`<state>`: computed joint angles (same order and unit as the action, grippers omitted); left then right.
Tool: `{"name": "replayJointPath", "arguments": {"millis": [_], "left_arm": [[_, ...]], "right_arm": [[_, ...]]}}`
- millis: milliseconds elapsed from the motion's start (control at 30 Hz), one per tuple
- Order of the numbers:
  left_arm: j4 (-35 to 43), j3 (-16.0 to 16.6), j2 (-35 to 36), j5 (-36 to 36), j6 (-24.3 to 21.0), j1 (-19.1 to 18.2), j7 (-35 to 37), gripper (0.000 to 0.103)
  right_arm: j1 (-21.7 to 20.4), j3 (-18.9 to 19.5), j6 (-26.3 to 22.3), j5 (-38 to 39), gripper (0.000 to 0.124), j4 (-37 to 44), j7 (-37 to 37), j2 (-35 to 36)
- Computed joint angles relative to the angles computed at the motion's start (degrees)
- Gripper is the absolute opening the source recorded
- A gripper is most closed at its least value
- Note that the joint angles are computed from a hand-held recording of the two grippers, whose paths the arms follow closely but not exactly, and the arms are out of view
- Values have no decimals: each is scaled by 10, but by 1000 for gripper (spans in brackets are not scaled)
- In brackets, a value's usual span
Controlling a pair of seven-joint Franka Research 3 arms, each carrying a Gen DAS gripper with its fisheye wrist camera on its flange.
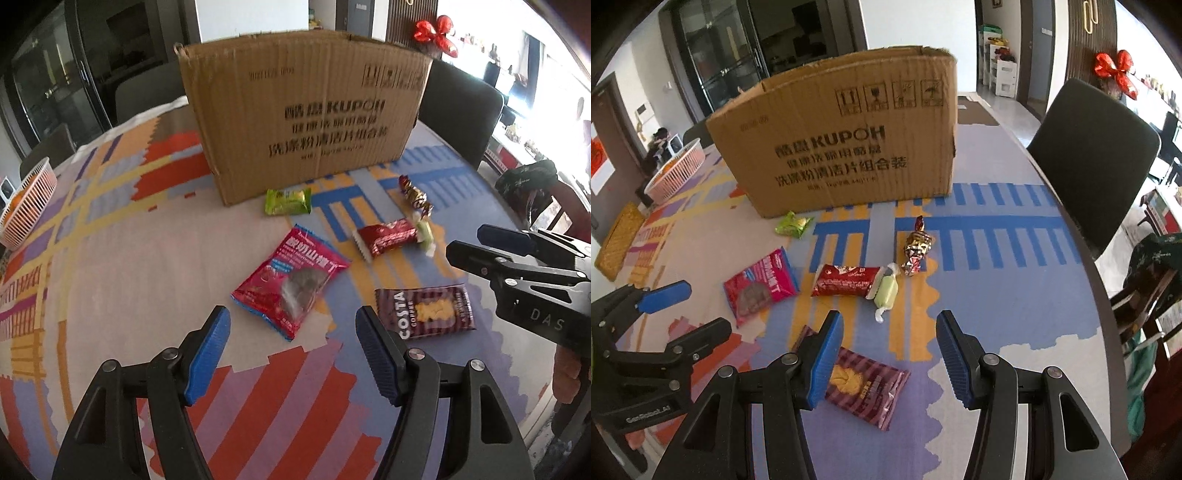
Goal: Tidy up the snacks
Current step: 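Withdraw both grippers from the box back toward the snacks, then grasp the pink yogurt hawthorn pack with the left gripper while the right gripper grasps the pale green candy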
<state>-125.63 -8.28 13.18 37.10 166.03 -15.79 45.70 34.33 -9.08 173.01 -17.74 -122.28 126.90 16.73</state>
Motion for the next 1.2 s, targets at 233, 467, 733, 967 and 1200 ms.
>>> {"name": "replayJointPath", "arguments": {"millis": [233,467,733,967,1200], "left_arm": [[30,-5,36,-26,-16,6,38,70],[61,-1,66,-48,-19,4,65,70],[87,4,87,-67,-22,4,80,70],[105,4,101,-77,-20,2,86,70],[118,-6,114,-113,-9,12,96,67]], "right_arm": [[-9,11,-12,27,53,21,-24,24],[-5,2,-11,40,50,37,-29,39],[-14,10,-19,75,41,62,-57,60],[-16,8,-17,89,39,71,-68,71],[-41,36,-17,134,39,80,-113,78]]}}
